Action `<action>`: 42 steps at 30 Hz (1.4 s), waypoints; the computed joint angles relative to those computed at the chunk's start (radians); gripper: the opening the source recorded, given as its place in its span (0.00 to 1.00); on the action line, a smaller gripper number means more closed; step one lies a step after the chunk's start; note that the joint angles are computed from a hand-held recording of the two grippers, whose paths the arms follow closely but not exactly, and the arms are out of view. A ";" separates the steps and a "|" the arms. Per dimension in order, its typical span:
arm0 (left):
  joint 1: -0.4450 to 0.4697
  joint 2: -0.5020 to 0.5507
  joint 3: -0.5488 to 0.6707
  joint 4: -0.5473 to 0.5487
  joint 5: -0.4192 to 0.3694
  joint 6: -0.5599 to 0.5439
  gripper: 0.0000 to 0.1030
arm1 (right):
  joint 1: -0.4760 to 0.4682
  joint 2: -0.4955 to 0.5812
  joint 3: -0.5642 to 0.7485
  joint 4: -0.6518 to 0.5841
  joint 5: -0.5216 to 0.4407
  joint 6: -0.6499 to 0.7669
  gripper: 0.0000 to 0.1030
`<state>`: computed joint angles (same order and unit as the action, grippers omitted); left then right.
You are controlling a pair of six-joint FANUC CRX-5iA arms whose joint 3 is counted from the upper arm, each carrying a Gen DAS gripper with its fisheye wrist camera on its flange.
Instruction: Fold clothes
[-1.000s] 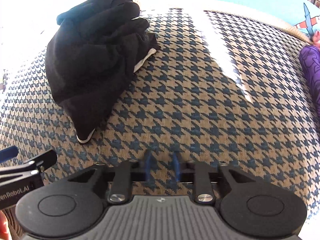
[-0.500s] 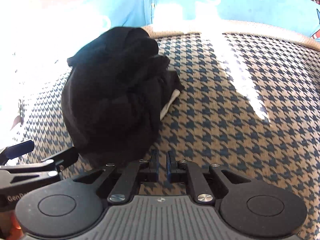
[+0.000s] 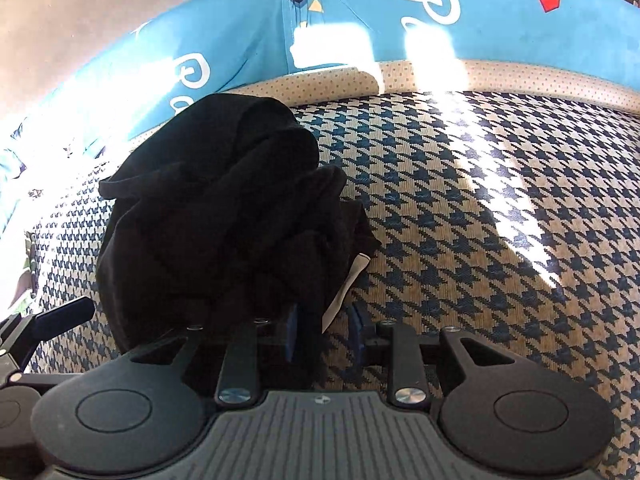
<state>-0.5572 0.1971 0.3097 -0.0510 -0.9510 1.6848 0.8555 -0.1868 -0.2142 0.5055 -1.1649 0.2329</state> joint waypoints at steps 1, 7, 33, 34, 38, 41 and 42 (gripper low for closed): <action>-0.003 0.002 0.005 -0.015 -0.003 0.016 1.00 | -0.009 0.006 0.004 -0.009 0.005 0.009 0.29; -0.012 0.004 0.042 -0.121 -0.047 0.146 0.93 | -0.034 0.022 0.017 -0.035 0.025 0.039 0.35; 0.065 -0.052 0.046 -0.291 -0.115 0.369 0.98 | -0.026 -0.012 -0.045 0.034 0.179 -0.102 0.57; 0.074 -0.059 0.032 -0.265 -0.095 0.354 0.98 | -0.029 -0.013 -0.049 0.033 0.187 -0.109 0.57; 0.090 -0.076 -0.010 -0.178 -0.026 0.281 1.00 | -0.044 -0.006 -0.042 -0.026 0.220 -0.096 0.57; 0.091 -0.087 -0.038 -0.132 0.041 0.247 1.00 | -0.035 -0.005 -0.054 -0.007 0.232 -0.111 0.57; 0.091 -0.090 -0.045 -0.120 0.063 0.239 1.00 | -0.031 -0.005 -0.060 0.004 0.233 -0.119 0.57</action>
<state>-0.4664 0.1067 0.2643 -0.1708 -0.8883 1.9238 0.8243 -0.1916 -0.2740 0.5092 -0.9315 0.1137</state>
